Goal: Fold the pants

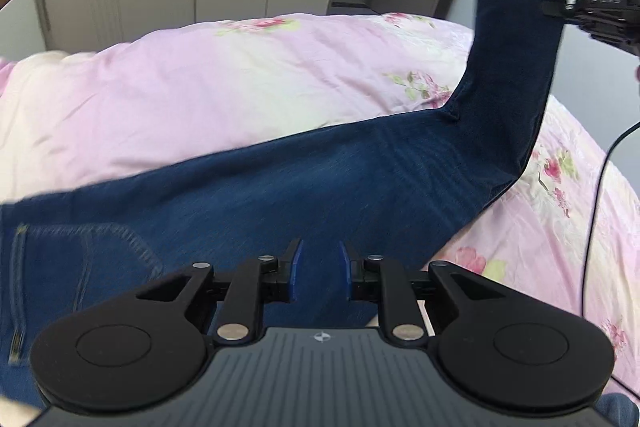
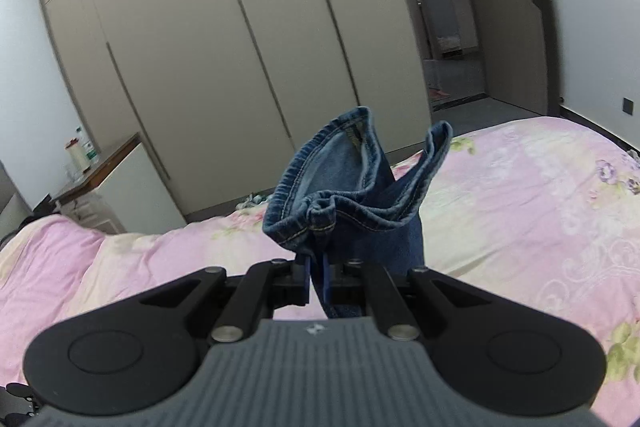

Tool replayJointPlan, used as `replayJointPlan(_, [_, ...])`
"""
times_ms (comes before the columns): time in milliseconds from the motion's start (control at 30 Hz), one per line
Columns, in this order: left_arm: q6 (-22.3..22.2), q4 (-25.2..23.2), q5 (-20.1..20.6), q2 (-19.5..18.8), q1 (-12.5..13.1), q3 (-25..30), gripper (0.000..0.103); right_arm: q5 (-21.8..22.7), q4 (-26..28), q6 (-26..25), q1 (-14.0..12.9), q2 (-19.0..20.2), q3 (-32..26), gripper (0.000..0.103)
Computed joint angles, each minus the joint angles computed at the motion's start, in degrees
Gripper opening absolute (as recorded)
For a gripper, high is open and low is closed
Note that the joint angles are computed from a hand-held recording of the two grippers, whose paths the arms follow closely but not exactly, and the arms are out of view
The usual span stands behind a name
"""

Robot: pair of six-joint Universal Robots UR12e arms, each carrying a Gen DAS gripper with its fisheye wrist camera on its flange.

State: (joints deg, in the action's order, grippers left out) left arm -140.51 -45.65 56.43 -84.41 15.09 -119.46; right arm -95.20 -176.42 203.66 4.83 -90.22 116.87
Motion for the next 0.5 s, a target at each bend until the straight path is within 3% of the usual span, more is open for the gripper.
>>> replayJointPlan(100, [1.53, -3.46, -2.20, 2.10, 3.88, -1.47, 0.024, -0.22, 2.30, -0.04, 4.56, 3.14, -3.19, 0.001])
replayJointPlan(267, [-0.01, -7.57, -6.48, 3.15, 8.98, -3.54, 0.024, 1.69, 6.49, -2.56, 11.09, 8.05, -6.36, 0.001])
replayJointPlan(367, [-1.30, -9.75, -8.58, 2.92, 10.80, -4.59, 0.024, 1.41, 11.45, -7.05, 14.95, 10.72, -7.35, 0.001])
replayJointPlan(500, [-2.33, -12.03, -11.64, 2.34, 11.96, -5.73, 0.024, -0.69, 13.25, -14.50, 18.64, 12.00, -4.45, 0.002])
